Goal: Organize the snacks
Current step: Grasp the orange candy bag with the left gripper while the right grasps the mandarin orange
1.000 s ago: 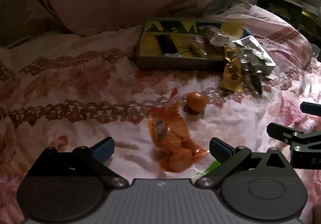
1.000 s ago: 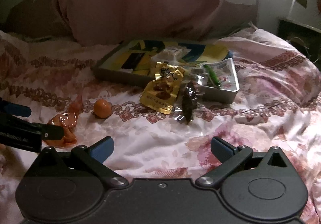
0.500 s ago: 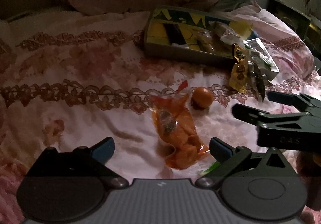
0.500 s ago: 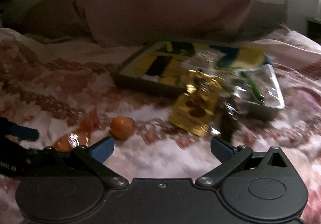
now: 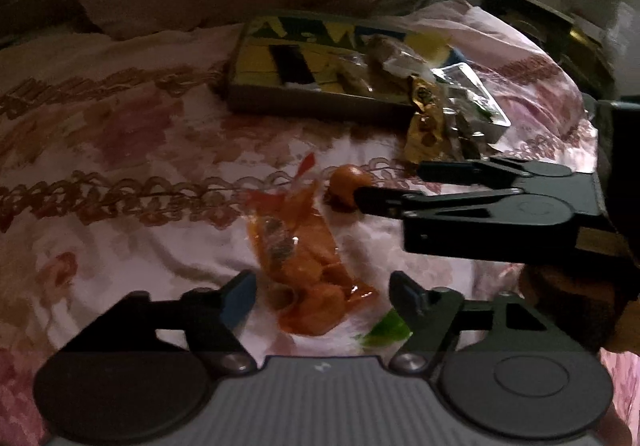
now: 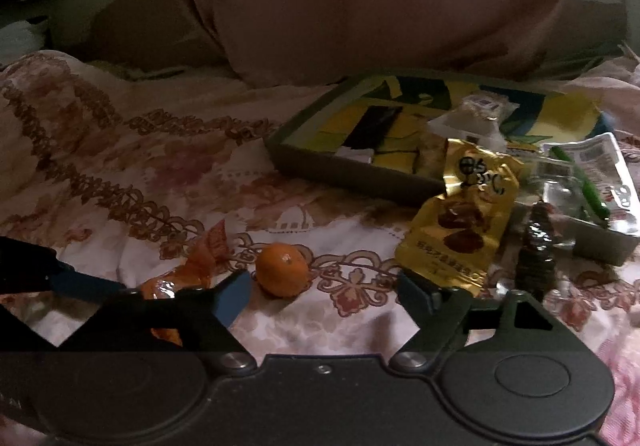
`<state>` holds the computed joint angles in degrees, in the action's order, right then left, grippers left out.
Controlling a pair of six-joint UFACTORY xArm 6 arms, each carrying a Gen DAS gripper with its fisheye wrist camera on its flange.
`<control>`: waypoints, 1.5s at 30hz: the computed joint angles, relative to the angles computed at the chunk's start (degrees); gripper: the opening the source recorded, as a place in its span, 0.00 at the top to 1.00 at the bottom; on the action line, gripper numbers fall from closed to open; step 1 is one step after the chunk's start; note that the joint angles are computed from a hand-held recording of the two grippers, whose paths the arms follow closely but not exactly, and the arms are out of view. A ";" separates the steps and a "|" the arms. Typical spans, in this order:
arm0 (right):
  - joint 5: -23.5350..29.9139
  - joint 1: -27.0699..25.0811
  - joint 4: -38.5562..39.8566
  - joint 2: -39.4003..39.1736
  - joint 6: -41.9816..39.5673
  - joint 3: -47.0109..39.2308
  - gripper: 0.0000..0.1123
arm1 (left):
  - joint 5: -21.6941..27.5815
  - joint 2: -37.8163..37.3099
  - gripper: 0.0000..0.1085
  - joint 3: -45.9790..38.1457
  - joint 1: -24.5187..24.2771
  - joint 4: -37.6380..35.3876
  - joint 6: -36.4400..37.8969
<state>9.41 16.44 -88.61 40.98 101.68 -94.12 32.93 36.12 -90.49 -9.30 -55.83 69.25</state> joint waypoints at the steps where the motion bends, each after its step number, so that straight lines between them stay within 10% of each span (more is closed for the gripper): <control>1: -0.66 -0.12 0.05 0.52 -0.37 -0.52 0.36 | 0.13 0.13 0.35 -0.17 -0.05 -0.05 0.21; 18: -4.40 -0.39 5.75 7.07 -9.14 -8.23 0.69 | 0.85 3.18 0.44 -3.53 0.22 2.25 -1.36; 45: 2.29 2.08 -6.48 -5.38 9.83 5.33 0.70 | 2.62 2.11 0.57 -3.38 1.20 -2.12 -3.91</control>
